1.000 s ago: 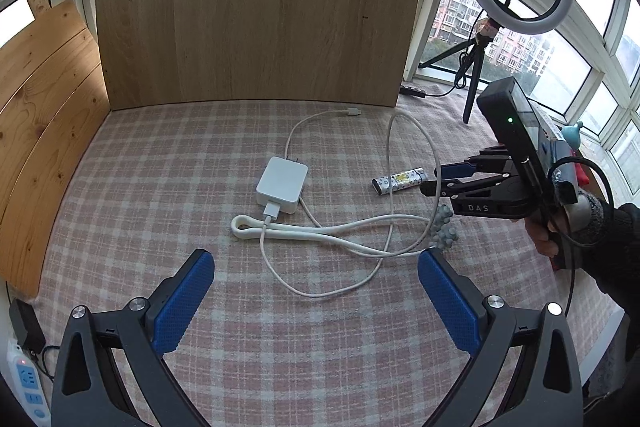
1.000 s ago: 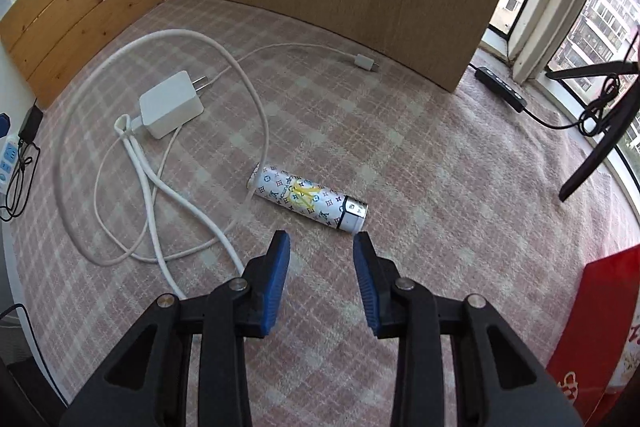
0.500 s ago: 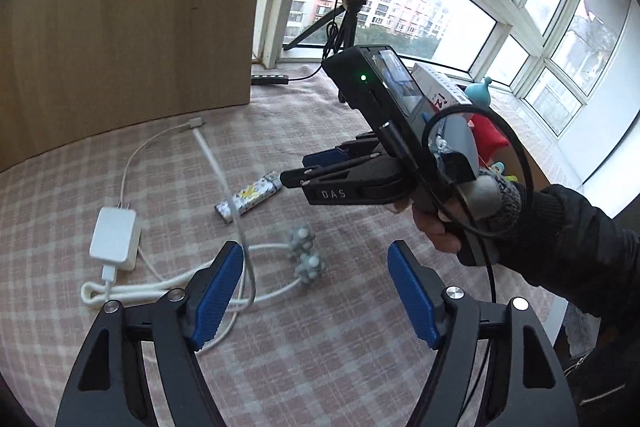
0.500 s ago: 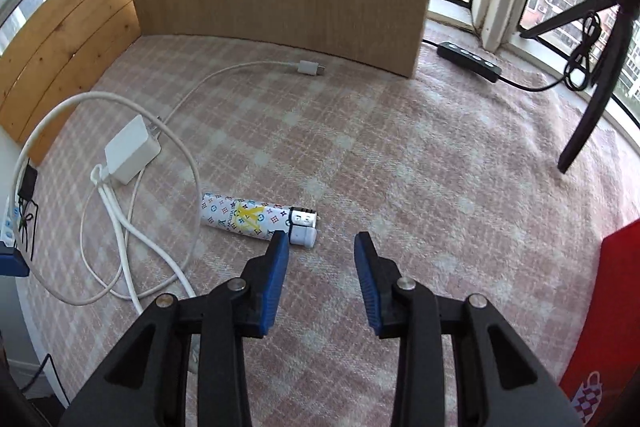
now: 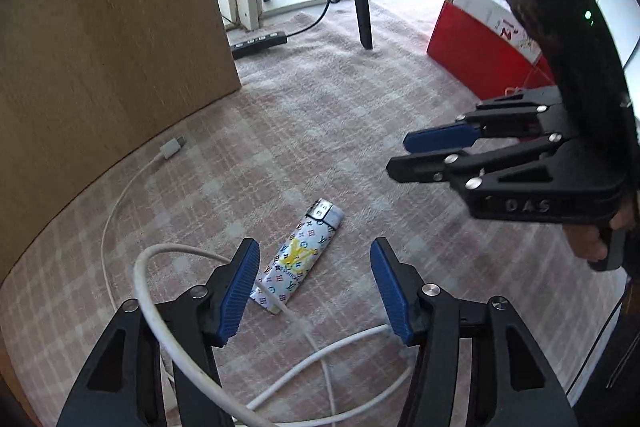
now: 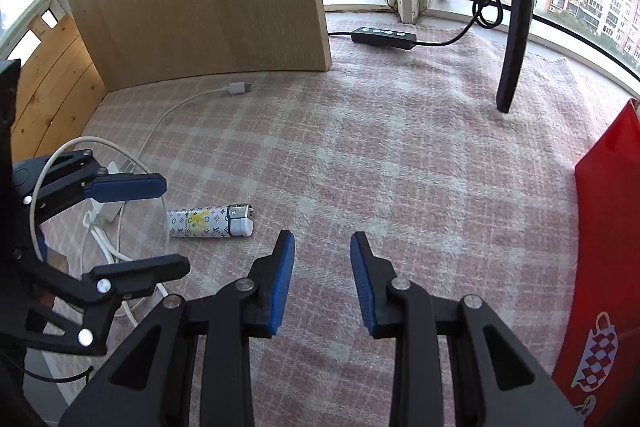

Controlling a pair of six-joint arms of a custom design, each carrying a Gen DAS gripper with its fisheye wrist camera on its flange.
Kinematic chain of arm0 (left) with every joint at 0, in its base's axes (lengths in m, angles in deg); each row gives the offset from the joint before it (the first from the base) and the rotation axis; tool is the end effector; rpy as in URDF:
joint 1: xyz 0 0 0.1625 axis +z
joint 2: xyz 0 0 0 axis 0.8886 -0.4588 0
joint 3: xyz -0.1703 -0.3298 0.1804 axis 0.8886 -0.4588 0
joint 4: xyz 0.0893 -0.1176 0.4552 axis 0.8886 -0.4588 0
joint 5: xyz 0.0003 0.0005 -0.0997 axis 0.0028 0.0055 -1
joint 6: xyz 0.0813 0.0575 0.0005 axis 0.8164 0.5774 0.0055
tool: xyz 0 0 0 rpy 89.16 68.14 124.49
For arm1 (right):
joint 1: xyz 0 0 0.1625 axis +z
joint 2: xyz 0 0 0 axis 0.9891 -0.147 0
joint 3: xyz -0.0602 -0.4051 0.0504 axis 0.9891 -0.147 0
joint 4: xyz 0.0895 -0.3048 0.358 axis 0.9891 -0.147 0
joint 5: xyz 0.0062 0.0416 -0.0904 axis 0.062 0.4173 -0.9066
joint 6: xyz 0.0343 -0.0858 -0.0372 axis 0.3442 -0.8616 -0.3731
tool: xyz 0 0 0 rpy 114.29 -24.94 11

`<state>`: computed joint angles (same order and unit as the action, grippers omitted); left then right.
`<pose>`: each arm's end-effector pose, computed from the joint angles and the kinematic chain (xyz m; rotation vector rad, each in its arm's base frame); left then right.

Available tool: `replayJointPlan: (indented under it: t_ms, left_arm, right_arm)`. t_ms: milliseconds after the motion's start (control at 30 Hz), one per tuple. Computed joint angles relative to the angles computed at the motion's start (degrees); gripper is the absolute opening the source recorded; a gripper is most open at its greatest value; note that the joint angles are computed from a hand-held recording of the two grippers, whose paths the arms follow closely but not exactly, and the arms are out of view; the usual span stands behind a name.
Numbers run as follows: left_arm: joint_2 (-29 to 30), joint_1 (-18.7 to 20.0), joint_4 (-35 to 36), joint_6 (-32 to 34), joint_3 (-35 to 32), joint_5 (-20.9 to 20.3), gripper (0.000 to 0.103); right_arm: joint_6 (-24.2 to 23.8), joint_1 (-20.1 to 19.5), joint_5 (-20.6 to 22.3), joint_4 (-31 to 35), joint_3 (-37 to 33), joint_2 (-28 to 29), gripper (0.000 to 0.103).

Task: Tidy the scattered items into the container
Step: 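Lower the right gripper around the lighter and close it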

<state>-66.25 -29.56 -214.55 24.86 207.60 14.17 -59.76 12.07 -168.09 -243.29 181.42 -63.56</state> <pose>-0.1359 -0.3268 0.0792 0.4197 2.3827 -0.4709 0.1332 -0.4269 0.0534 1.1260 -2.5812 0.1022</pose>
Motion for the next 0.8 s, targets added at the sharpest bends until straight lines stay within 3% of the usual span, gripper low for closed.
replayJointPlan:
  t_ms: [133, 300, 467, 567, 667, 800]
  left_arm:
    - [0.8, 1.5, 0.5, 7.0, -1.0, -1.0, 0.052]
    - [1.4, 0.1, 4.3, 12.0, -3.2, -1.5, 0.045]
    - [3.7, 0.7, 1.1, 17.3, -4.4, -3.9, 0.045]
    - [7.6, 3.1, 0.9, 17.8, -6.0, -3.3, 0.043]
    - [7.5, 3.9, -1.6, 19.0, -5.9, -3.9, 0.045]
    - [8.9, 4.9, 2.5, 18.6, -7.2, -3.8, 0.043]
  right_arm:
    - [0.6, -0.8, 1.0, 1.5, -0.1, -0.4, 0.030]
    - [1.0, -1.2, 1.8, 2.0, -0.1, -0.3, 0.030]
    - [1.4, -2.1, 3.4, 2.5, 0.1, -1.9, 0.030]
    - [1.7, -2.8, 3.6, 3.4, -0.1, -2.7, 0.030]
    - [1.4, -3.2, 3.6, 3.9, 0.1, -3.4, 0.030]
    - [1.0, -3.3, 3.8, 4.7, 0.1, -3.7, 0.030]
